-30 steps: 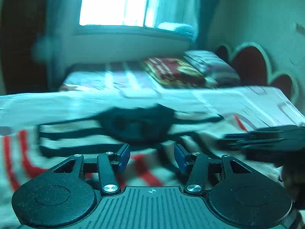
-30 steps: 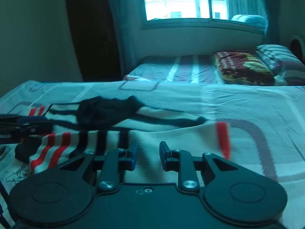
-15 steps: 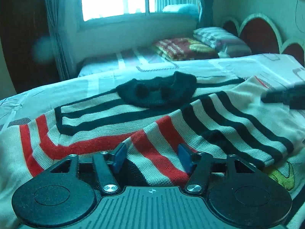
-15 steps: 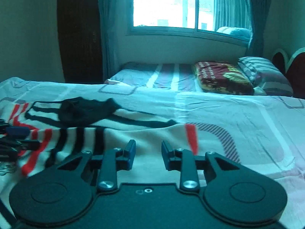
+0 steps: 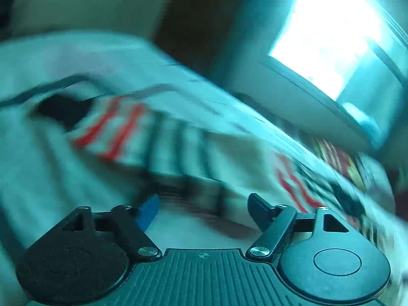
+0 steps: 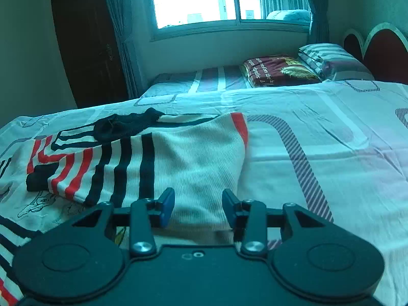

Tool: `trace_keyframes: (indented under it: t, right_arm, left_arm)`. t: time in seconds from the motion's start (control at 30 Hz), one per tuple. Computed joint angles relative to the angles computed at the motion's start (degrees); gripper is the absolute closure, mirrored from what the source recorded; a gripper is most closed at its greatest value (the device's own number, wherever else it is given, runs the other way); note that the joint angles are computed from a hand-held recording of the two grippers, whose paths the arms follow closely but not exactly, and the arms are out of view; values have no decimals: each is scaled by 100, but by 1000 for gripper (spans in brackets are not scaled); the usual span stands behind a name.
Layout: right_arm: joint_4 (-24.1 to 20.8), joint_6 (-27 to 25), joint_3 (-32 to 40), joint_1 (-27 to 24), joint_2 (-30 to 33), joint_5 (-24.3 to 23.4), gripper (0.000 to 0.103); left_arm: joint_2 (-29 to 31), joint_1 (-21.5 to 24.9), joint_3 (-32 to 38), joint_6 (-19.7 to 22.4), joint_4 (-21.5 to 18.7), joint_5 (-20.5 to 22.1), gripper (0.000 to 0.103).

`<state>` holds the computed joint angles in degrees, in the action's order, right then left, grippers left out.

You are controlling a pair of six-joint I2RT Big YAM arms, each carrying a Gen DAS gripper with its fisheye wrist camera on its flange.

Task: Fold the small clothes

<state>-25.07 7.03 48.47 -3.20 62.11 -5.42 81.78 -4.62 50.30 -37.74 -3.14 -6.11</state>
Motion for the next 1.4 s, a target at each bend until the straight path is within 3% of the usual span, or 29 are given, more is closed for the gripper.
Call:
trace_keyframes:
  t: [0.1, 0.13, 0.2, 0.27, 0.43, 0.47, 0.5, 0.53, 0.6, 0.67, 0.73, 0.83, 0.93, 1.0, 1.1, 1.2, 1.3, 1.33, 1.37, 1.4]
  right_arm:
    - [-65, 147, -94, 71, -197, -41, 58]
    - [-74, 181, -101, 120, -236, -24, 58]
    - [-69, 245, -77, 196, -257, -26, 57]
    - [-68, 304, -22, 249, -255, -31, 57]
    - [10, 529, 132, 197, -127, -68, 56]
    - [22, 580, 148, 167, -108, -84, 56]
    - [31, 612, 149, 130, -106, -97, 56]
    - [32, 631, 147, 98, -105, -98, 56]
    - [42, 640, 118, 17, -122, -145, 56]
    - [46, 617, 87, -45, -140, -148, 56]
    - [67, 620, 49, -108, -169, -162, 56]
    - [91, 686, -28, -187, -210, -157, 56]
    - [96, 851, -75, -211, -238, -140, 56]
    - [92, 913, -84, -224, -273, -123, 56]
    - [109, 892, -92, -249, -369, -69, 56]
    - [114, 762, -82, -317, -461, 7, 56]
    - [71, 930, -66, -487, -492, -127, 53]
    - [43, 1014, -59, -545, -490, -189, 51]
    - [35, 1105, -59, -593, -494, -272, 48]
    - [48, 1193, -68, -635, -502, -369, 45]
  left_arm:
    - [1, 763, -313, -1291, 549, 598, 35]
    - [59, 963, -359, -1596, 756, 809, 35]
    - [238, 1116, -304, -1841, 979, 833, 35]
    - [429, 1249, -207, -1895, 1161, 1002, 35]
    - [781, 1443, 154, -1772, 1157, 1113, 38]
    - [819, 1468, 222, -1755, 1045, 1026, 52]
    - [873, 1518, 402, -1749, 756, 924, 76]
    - [927, 1530, 511, -1748, 500, 822, 90]
    - [1009, 1633, 611, -1774, 462, 1021, 97]
    - [929, 1566, 710, -1639, 329, 970, 98]
    - [768, 1424, 645, -1582, 666, 1097, 98]
    - [701, 823, 877, -1023, 866, 1209, 98]
    - [930, -139, 1444, -144, 560, 1112, 98]
    - [1239, -806, 1911, 358, 385, 825, 98]
    - [1729, -1593, 2607, 719, 169, 650, 98]
    - [2271, -2258, 3416, 1402, -337, 598, 98]
    - [3012, -2703, 4510, 2005, -1620, 860, 97]
    - [3203, -2851, 4807, 2225, -2054, 762, 97]
    - [3230, -3022, 4841, 2442, -2200, 492, 91]
    - [3051, -3167, 4611, 2645, -2057, 295, 69]
